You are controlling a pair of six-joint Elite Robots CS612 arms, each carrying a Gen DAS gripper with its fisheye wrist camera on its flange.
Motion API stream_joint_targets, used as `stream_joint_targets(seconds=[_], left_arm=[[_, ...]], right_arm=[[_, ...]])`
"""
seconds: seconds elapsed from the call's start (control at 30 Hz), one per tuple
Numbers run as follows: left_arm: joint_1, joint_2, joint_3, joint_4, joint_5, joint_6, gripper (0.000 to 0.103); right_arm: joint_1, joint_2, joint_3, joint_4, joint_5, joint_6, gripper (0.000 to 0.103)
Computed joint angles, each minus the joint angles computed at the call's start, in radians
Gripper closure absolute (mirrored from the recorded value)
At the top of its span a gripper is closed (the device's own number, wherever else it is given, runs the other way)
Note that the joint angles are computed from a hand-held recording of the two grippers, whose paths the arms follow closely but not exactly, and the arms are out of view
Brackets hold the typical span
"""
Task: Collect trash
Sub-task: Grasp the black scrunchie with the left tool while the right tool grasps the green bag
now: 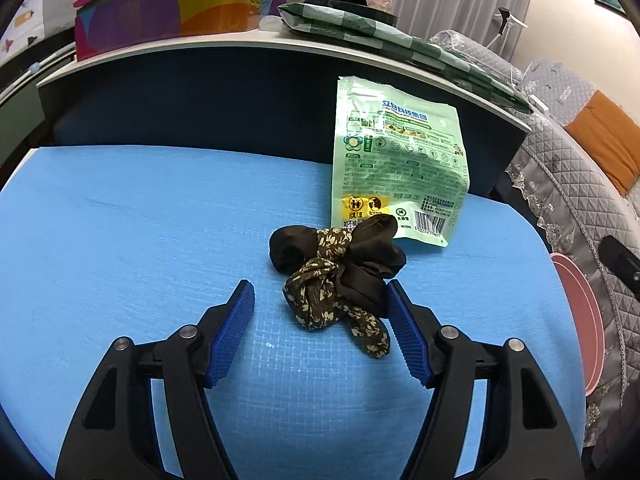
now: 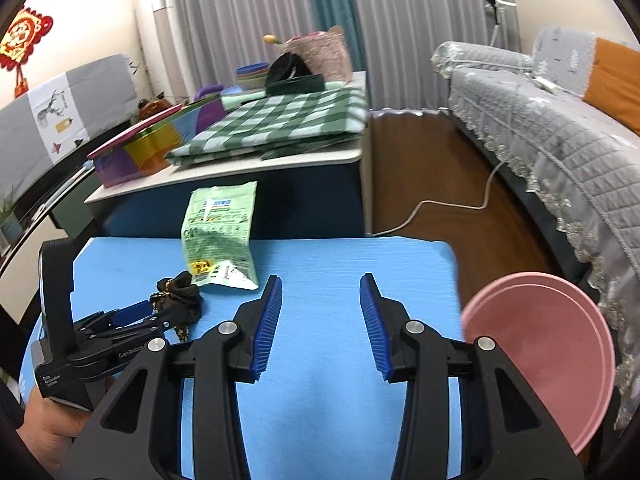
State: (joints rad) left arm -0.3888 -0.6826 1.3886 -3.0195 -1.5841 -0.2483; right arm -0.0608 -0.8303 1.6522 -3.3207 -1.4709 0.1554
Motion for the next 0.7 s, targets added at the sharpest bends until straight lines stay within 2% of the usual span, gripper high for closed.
stream_joint_targets(seconds=[0.2,0.27,0.33,0.63,0.67,0.7], left_arm=[[0.004,0.011,-0.021,0.022,-0.025,0.003,0.038],[0.008,0.016,-0.028,0.027,-0.044,-0.005,0.047],[0.011,0.019,-0.031,0.023,-0.043,-0.015,0.062],[0.013,0.019,-0.026,0.008,-0.03,-0.038,0.066],[0.013,0.018,-0.026,0.009,-0.029,-0.041,0.066],[0.014,0.018,-0.027,0.011,-0.026,-0.044,0.066]], right_arm=[[0.001,0.04,-0.064,0.049,0.069,0.013,0.061],[0.004,0.054,-0.09,0.072,0.083,0.005,0.061],[0.009,0.075,-0.126,0.097,0.104,-0.017,0.061],[0.036,0.143,-0.252,0.186,0.128,-0.09,0.061],[0.037,0.146,-0.257,0.194,0.138,-0.098,0.064],[0.037,0.148,-0.259,0.198,0.145,-0.103,0.07]])
